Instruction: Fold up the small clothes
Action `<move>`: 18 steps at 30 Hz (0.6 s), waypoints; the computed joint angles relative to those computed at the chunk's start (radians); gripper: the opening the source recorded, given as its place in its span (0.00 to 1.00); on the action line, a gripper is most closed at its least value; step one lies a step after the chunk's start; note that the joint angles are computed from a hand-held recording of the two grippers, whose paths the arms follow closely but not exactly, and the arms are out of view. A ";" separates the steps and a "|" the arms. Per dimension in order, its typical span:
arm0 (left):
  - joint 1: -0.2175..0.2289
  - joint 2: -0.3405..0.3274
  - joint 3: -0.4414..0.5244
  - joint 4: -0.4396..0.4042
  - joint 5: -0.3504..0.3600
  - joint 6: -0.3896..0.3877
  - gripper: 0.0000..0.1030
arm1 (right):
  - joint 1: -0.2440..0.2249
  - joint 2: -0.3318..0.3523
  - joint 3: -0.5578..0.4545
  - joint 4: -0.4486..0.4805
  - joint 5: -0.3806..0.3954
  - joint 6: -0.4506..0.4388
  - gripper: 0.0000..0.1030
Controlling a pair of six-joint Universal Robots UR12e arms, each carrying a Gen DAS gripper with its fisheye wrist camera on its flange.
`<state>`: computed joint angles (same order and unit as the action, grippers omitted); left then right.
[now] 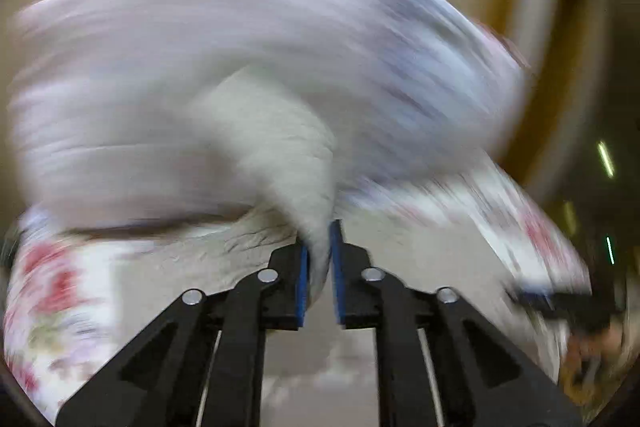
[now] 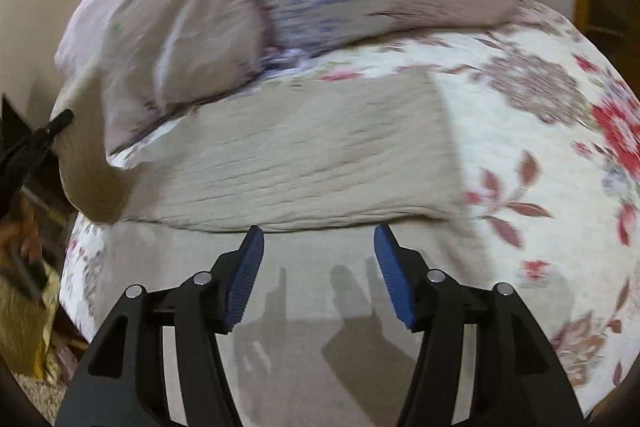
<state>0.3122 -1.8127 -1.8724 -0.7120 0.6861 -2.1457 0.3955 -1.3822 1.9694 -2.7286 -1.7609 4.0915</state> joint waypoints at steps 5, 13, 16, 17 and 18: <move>-0.025 0.043 -0.087 0.029 0.185 -0.043 0.45 | -0.036 -0.074 0.095 -0.014 0.047 0.081 0.59; 0.154 0.030 -0.124 -0.033 0.436 -0.267 0.65 | -0.055 -0.162 0.281 -0.173 0.291 0.198 0.48; 0.206 0.064 -0.164 -0.118 0.375 -0.224 0.57 | -0.062 -0.144 0.328 -0.316 0.449 0.240 0.33; 0.215 0.076 -0.168 -0.168 0.361 -0.199 0.57 | -0.061 -0.135 0.343 -0.366 0.494 0.257 0.31; 0.228 0.086 -0.173 -0.215 0.335 -0.174 0.48 | -0.061 -0.127 0.352 -0.400 0.526 0.268 0.27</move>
